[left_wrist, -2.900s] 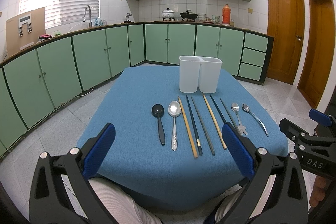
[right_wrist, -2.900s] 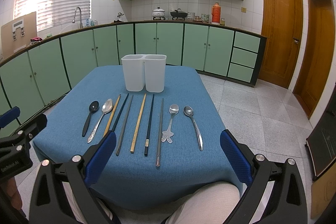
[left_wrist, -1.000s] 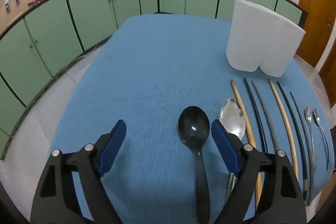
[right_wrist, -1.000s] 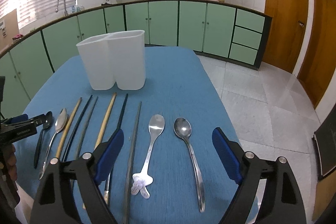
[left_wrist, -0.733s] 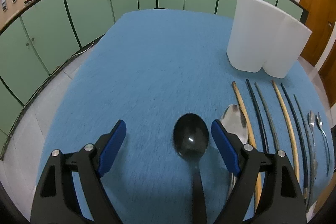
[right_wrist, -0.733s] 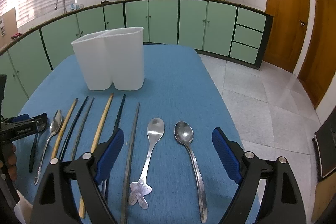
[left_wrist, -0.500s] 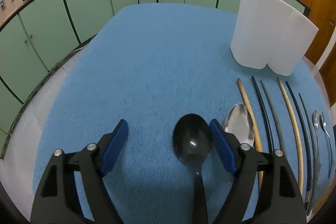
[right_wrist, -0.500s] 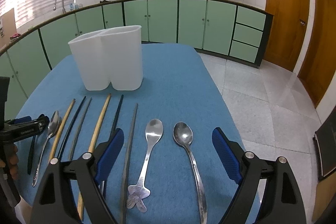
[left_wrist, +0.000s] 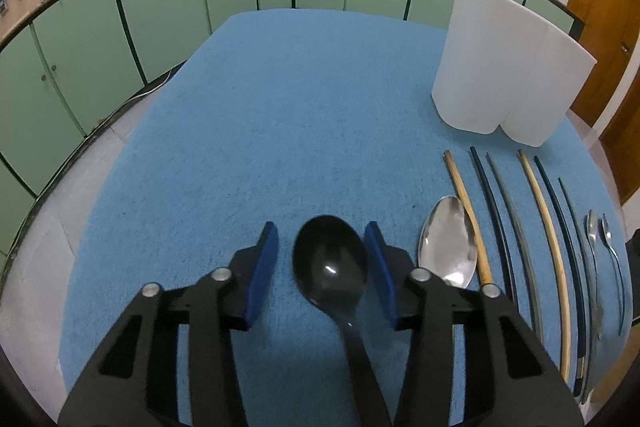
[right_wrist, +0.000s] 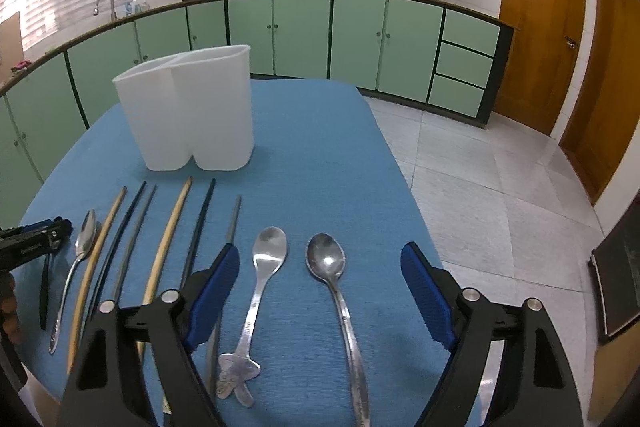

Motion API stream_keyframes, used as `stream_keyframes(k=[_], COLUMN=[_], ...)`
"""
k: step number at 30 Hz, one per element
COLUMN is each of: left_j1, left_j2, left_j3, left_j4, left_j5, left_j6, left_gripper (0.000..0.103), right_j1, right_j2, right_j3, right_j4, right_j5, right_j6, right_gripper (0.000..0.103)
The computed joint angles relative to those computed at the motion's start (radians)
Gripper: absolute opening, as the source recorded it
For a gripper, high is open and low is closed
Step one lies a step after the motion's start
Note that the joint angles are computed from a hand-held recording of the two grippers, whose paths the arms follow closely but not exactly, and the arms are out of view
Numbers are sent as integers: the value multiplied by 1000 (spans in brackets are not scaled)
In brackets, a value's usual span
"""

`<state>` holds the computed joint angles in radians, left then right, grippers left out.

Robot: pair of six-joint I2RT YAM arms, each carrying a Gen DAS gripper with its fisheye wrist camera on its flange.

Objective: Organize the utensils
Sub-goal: 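Grasp the black spoon with the left tool while the right tool approaches the flower-handled spoon, then close the right tool on the silver spoon with the flower handle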

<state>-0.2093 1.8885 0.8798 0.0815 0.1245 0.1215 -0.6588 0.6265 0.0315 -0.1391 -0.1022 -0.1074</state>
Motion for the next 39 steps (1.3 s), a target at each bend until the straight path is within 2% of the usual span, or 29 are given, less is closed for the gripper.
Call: stream_keyframes(k=[5, 6, 8, 11, 17, 22, 27, 33, 35, 39], left_j1=[4, 4, 0, 2, 8, 9, 0, -10, -7, -12], left_j2=[-6, -8, -12, -16, -18, -9, -7, -5, -8, -21], left_j3=[-15, -22, -35, -49, -55, -34, -31, -45, -55, -72], left_j4=[13, 20, 34, 49, 55, 40, 36, 63, 71, 75], left_j5=[8, 5, -6, -10, -3, 14, 14, 2, 6, 18], left_j6=[10, 12, 15, 16, 6, 7, 7, 11, 10, 10], left_gripper=[39, 40, 50, 53, 52, 43, 44, 44, 42, 31], right_j1=[-52, -59, -70, -53, -26, -48, -81, -109, -106, -99], right_j2=[119, 139, 199, 365, 608, 719, 766, 774, 769, 761], right_j3=[10, 12, 19, 42, 86, 132, 170, 186, 183, 166], right_j4=[64, 75, 114, 222, 370, 395, 377, 345, 344, 361], right_j5=[-32, -34, -39, -30, -6, -48, -105, -135, -143, -145], right_j6=[-56, -62, -73, -77, -66, -84, -110, -138, -141, -136], right_gripper=[74, 73, 71, 63, 57, 56, 56, 43, 29, 28])
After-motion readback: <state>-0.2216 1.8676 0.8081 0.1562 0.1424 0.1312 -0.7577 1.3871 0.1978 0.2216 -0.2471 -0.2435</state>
